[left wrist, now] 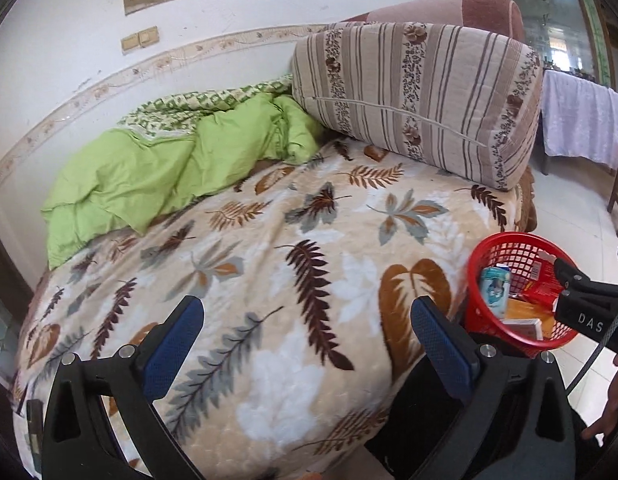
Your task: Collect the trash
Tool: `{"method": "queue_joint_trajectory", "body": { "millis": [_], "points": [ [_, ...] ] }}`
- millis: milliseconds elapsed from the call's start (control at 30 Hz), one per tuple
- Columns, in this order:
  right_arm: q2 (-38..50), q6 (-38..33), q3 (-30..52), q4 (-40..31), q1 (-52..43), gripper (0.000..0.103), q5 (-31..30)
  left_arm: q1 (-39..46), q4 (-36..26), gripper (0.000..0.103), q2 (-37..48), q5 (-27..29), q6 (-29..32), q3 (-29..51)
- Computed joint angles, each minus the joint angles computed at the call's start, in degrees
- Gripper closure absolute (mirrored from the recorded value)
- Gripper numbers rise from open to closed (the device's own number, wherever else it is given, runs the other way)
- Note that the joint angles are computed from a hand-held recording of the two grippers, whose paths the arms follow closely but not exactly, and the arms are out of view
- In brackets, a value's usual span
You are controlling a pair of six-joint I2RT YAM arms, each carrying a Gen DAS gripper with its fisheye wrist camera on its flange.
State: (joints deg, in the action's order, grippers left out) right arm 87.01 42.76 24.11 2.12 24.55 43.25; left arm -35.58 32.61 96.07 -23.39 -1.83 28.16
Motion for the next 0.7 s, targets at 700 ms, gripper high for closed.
{"method": "queue_joint_trajectory", "body": {
  "millis": [700],
  "points": [
    [1.1, 2.0, 1.2, -1.6, 1.4, 0.001, 0.0, 2.6, -0.3, 0.000, 3.0, 3.9, -3.4, 0.2]
  ]
}}
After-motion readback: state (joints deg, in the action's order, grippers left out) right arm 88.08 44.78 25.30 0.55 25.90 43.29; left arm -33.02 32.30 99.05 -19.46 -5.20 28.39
